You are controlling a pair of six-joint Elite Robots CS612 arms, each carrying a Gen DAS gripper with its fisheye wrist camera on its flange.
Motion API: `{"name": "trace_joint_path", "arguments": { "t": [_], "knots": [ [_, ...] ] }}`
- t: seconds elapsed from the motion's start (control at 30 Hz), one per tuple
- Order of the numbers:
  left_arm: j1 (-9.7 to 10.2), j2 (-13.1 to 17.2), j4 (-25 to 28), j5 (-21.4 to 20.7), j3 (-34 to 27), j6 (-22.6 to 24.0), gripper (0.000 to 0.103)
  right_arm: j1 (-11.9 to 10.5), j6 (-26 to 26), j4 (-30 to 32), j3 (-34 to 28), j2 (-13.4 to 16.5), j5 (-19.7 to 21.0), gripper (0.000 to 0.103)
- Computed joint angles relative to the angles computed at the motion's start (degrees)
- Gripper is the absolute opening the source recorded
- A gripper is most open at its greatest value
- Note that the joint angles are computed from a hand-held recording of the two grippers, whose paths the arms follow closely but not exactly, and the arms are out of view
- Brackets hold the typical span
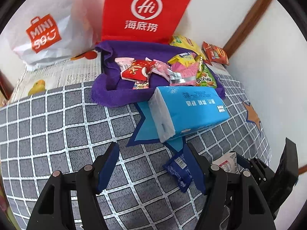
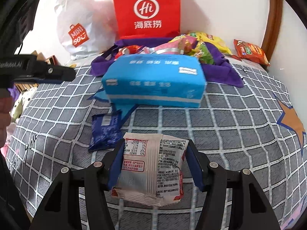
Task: Organize snacks
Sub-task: 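Grasp the white packet with the right tool while the left grasps the blue wrapper, then lift and carry the white packet and blue wrapper over the purple cloth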
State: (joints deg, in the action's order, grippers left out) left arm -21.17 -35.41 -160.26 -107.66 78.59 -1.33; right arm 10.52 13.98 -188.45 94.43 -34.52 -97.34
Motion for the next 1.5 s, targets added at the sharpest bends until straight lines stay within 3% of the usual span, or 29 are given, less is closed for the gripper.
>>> {"name": "trace_joint_path", "arguments": {
  "t": [0.17,0.27,0.6,0.7,0.9,1.17,1.23,1.3,1.37,1.5],
  "knots": [
    [0.44,0.48,-2.12,-0.69,0.29,-2.38,0.067,-0.91,0.38,-0.46,-0.06,0.12,0.5,0.061],
    [0.16,0.99,-0.39,0.45,-0.22,-3.45,0.067,-1.5,-0.21,-1.23,0.29,0.1,0.28,0.061],
    [-2.46,2.25,6.22,0.53,-0.36,-3.69,0.067,-2.91,-2.54,-3.1,1.61,0.42,-0.97,0.061],
    [-3.41,1.8,4.14,3.16,1.07,-4.64,0.067,-3.54,-2.58,-4.45,2.72,0.21,-1.24,0.061],
    [-4.08,1.33,4.8,2.53,1.8,-6.22,0.067,-5.05,-1.54,-6.56,4.49,-0.1,0.04,0.061],
    [-6.01,1.09,3.1,8.75,2.67,-7.11,0.066,-5.8,-1.88,-9.34,5.66,-0.11,1.2,0.061],
    [-6.77,1.23,1.17,11.29,3.06,-7.08,0.06,-5.95,-1.67,-9.87,5.94,-0.18,1.51,0.061],
    [-8.0,1.31,-0.48,16.09,3.55,-6.14,0.041,-6.11,-1.52,-10.36,6.18,-0.27,2.03,0.061],
    [-8.48,1.46,-1.54,17.81,3.65,-5.01,0.034,-6.19,-1.73,-10.58,6.31,-0.38,1.98,0.061],
    [-7.25,1.59,-2.27,13.44,3.37,-6.02,0.031,-6.07,-2.14,-9.71,5.86,-0.59,0.89,0.061]
  ]
}}
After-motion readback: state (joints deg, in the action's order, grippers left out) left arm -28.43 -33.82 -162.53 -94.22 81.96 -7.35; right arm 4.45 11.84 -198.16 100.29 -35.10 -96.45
